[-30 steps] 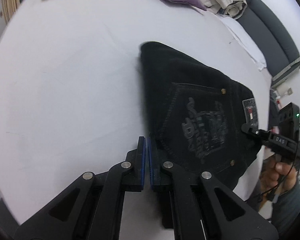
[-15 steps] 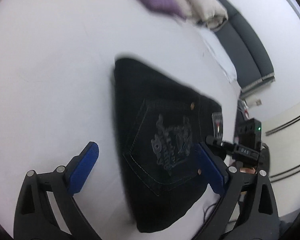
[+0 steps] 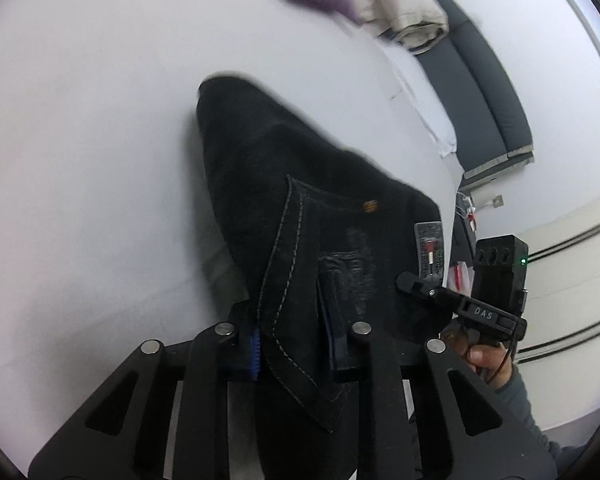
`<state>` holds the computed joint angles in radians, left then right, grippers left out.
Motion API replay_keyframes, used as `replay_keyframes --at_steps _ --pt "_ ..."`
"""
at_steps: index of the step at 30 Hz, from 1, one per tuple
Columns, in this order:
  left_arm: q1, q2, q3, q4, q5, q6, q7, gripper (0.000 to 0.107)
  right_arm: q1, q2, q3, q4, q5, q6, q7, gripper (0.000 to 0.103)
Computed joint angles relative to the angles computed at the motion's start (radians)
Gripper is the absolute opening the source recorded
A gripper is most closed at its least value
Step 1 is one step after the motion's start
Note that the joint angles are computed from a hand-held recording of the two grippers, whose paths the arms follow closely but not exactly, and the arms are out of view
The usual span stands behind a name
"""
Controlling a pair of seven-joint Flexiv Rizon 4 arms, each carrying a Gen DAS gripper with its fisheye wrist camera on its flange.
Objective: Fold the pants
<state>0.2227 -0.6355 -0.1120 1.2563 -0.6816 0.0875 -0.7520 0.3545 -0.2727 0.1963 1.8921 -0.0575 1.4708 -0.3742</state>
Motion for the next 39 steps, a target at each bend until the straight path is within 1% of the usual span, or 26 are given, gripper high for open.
replay_keyframes --at_steps 3,6,7,10,11,12,13,14,15,16,17,18,21,22,23,24,25,26,27,28,29,30,31,33,34,39 --pt "0.003 0.05 0.003 0.001 -0.015 0.041 0.025 0.019 0.047 0.024 -0.046 -0.044 -0.09 -0.057 0.038 0.018" --pt "0.02 0.033 0.003 -0.093 -0.012 0.014 -0.001 0.02 0.075 0.02 -0.078 -0.12 -0.181 -0.084 0.066 0.018" --pt "0.027 0.011 0.0 -0.148 0.0 -0.015 -0.013 0.02 0.072 0.013 -0.076 -0.138 -0.188 -0.083 0.065 0.018" --pt "0.034 -0.026 -0.002 -0.204 0.02 0.01 0.001 0.023 0.039 -0.042 -0.037 -0.213 -0.15 -0.097 -0.001 0.018" --pt "0.03 -0.039 0.004 -0.201 0.041 0.031 0.017 0.025 0.011 -0.072 0.001 -0.233 -0.094 -0.084 -0.039 0.019" --pt "0.021 -0.062 0.013 -0.207 0.073 0.053 0.024 0.03 -0.023 -0.117 0.052 -0.261 0.007 -0.087 -0.09 0.021" --pt "0.013 -0.085 0.027 -0.223 0.109 0.066 0.023 0.042 -0.037 -0.138 0.07 -0.277 0.043 -0.125 -0.097 0.03" --pt "-0.008 -0.098 0.051 -0.209 0.171 0.107 -0.002 0.053 -0.043 -0.157 0.073 -0.277 0.03 -0.196 -0.046 0.044" --pt "-0.001 -0.094 0.049 -0.169 0.168 0.143 -0.024 0.059 -0.022 -0.156 0.05 -0.259 0.056 -0.202 -0.015 0.045" --pt "0.027 -0.063 0.028 -0.1 0.1 0.193 -0.008 0.062 0.027 -0.14 -0.006 -0.224 0.06 -0.143 0.013 0.049" --pt "0.03 -0.026 0.029 -0.053 0.091 0.244 0.012 0.063 0.075 -0.103 -0.063 -0.167 -0.001 -0.091 0.098 0.06" --pt "0.048 0.005 0.008 -0.012 0.093 0.29 0.033 0.065 0.126 -0.069 -0.13 -0.123 -0.07 -0.079 0.169 0.064" --pt "0.047 0.159 0.005 0.185 -0.023 0.523 0.257 0.084 0.268 0.055 -0.375 0.042 -0.53 -0.024 0.575 0.067" --pt "0.03 0.224 0.016 0.262 -0.097 0.605 0.369 0.094 0.32 0.1 -0.456 0.073 -0.693 -0.052 0.705 0.07" --pt "0.04 0.262 -0.006 0.308 -0.129 0.655 0.416 0.1 0.374 0.144 -0.522 0.085 -0.831 -0.112 0.8 0.076" --pt "0.026 0.319 -0.009 0.367 -0.194 0.712 0.477 0.103 0.415 0.185 -0.556 0.08 -0.95 -0.202 0.864 0.079" --pt "0.011 0.368 -0.011 0.413 -0.269 0.773 0.54 0.103 0.434 0.21 -0.557 0.068 -1.031 -0.28 0.894 0.085" --pt "-0.005 0.395 -0.007 0.43 -0.318 0.815 0.575 0.103 0.438 0.233 -0.526 0.038 -1.117 -0.39 0.906 0.089" --pt "-0.027 0.447 -0.008 0.476 -0.408 0.879 0.64 0.103 0.446 0.243 -0.501 0.01 -1.156 -0.479 0.887 0.093" --pt "-0.053 0.483 -0.004 0.505 -0.461 0.929 0.674 0.103 0.455 0.245 -0.475 -0.02 -1.19 -0.564 0.86 0.102" --pt "-0.068 0.495 0.007 0.504 -0.477 0.954 0.68 0.103 0.459 0.25 -0.45 -0.039 -1.249 -0.624 0.849 0.103" --pt "-0.09 0.52 0.018 0.517 -0.497 1.0 0.682 0.103 0.451 0.25 -0.436 -0.057 -1.294 -0.639 0.833 0.103" --pt "-0.11 0.551 0.035 0.525 -0.509 1.011 0.671 0.103 0.45 0.237 -0.421 -0.09 -1.321 -0.658 0.807 0.103" --pt "-0.102 0.579 0.077 0.513 -0.516 0.9 0.66 0.103 0.455 0.22 -0.384 -0.152 -1.344 -0.716 0.753 0.103" --pt "-0.1 0.585 0.1 0.498 -0.483 0.83 0.617 0.103 0.451 0.21 -0.371 -0.177 -1.337 -0.725 0.733 0.103" --pt "-0.09 0.565 0.161 0.415 -0.268 0.671 0.386 0.103 0.431 0.203 -0.282 -0.239 -1.233 -0.753 0.665 0.103"
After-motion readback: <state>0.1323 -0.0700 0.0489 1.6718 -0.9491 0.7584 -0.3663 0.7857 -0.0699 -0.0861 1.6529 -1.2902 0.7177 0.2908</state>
